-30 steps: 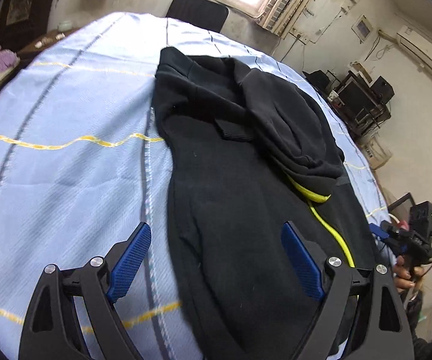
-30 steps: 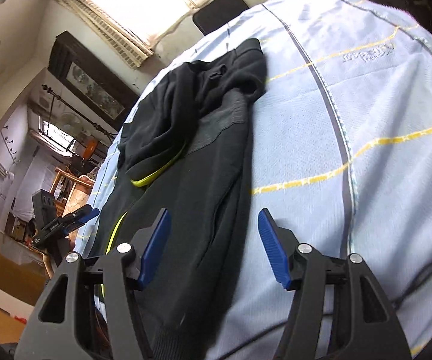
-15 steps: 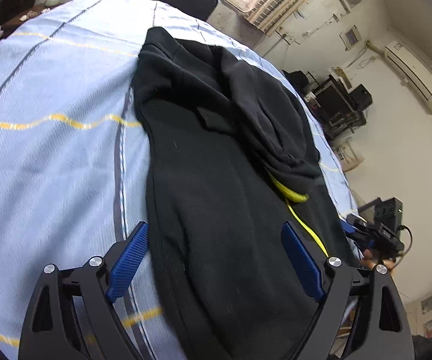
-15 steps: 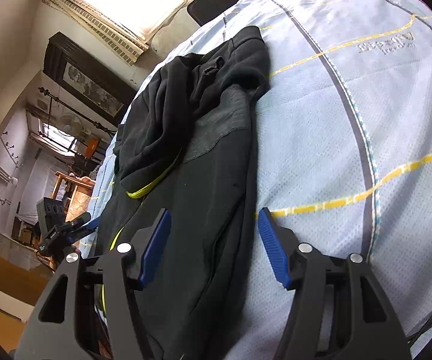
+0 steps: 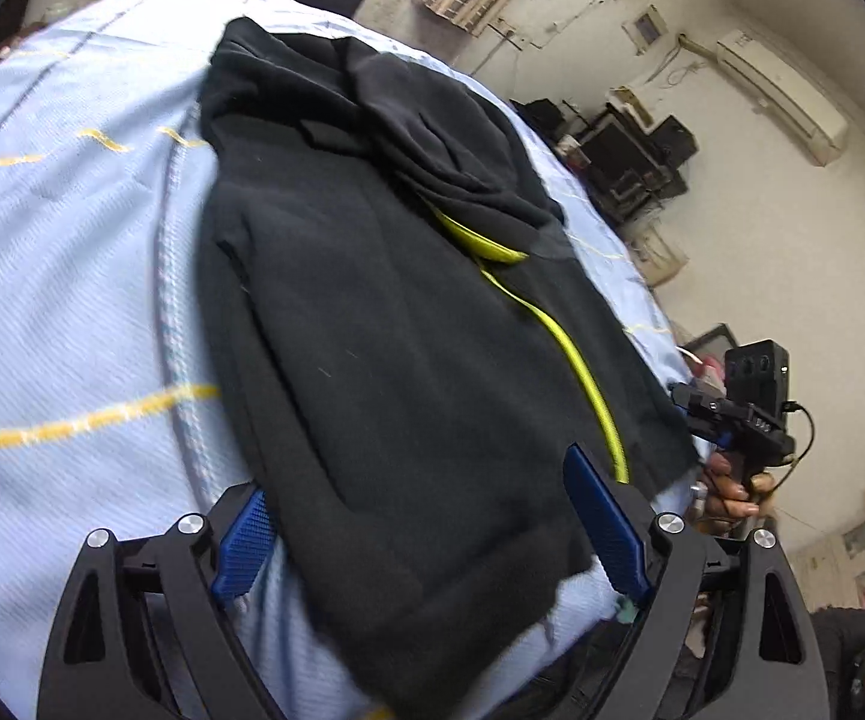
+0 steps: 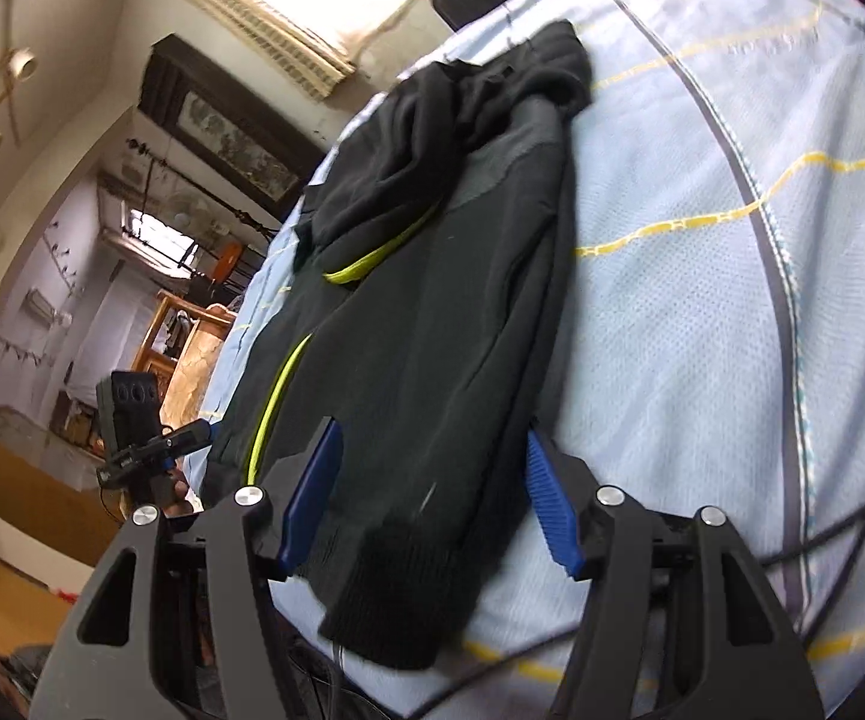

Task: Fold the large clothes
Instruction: 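Move the right gripper to the jacket hem beside the yellow zipper, then grasp the jacket hem with the right gripper while the left gripper grasps the hem beside it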

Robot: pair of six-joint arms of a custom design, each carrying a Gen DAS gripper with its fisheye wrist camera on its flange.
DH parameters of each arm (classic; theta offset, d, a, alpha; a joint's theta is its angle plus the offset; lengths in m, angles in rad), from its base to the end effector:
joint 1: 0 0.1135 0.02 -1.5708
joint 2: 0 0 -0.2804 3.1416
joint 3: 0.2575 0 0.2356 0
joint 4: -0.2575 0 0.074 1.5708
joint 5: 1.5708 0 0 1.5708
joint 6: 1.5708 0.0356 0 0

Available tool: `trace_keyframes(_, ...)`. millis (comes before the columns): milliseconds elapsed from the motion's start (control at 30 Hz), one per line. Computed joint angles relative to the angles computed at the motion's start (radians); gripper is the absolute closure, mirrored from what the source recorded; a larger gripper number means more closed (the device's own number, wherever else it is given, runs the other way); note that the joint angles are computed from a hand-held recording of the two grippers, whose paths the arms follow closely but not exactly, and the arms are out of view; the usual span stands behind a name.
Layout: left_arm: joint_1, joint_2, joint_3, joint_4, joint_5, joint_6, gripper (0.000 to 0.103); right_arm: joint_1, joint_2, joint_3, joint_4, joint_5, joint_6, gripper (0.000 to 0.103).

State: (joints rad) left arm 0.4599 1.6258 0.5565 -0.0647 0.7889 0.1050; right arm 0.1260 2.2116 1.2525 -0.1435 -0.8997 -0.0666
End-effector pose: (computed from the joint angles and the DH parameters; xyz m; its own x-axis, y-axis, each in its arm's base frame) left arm 0.2258 0.0837 0.1328 -0.8121 -0.3198 -0.4881 0.0416 0.8026 -0.5951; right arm 0.4042 0.0793 0.1004 -0.8548 -0.1500 -0.4968 -0.4867 0.5638 0.6673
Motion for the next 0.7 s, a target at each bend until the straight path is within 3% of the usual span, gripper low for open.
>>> trace_keyframes(67, -0.013, -0.001, -0.020, 0.034, -0.001, -0.010, 0.014, -0.009, -0.024, -0.039, 0.018, -0.029, -0.017, 0.045)
trace_keyframes(233, -0.025, 0.026, -0.018, 0.089, 0.016, -0.039, 0.014, 0.003, -0.020, -0.048, 0.021, -0.017, -0.057, 0.067)
trace_keyframes(400, -0.053, 0.011, -0.035, 0.130, -0.020, -0.069, 0.015, 0.017, 0.011, -0.020, 0.025, -0.014, -0.032, 0.071)
trace_keyframes(500, -0.064, -0.021, -0.063, 0.147, -0.061, -0.074, 0.020, 0.019, 0.005, -0.031, 0.037, -0.005, -0.030, 0.073)
trace_keyframes(700, -0.041, -0.036, -0.078, 0.128, -0.043, -0.052, 0.023, 0.012, -0.010, -0.057, 0.056, -0.012, -0.028, 0.074)
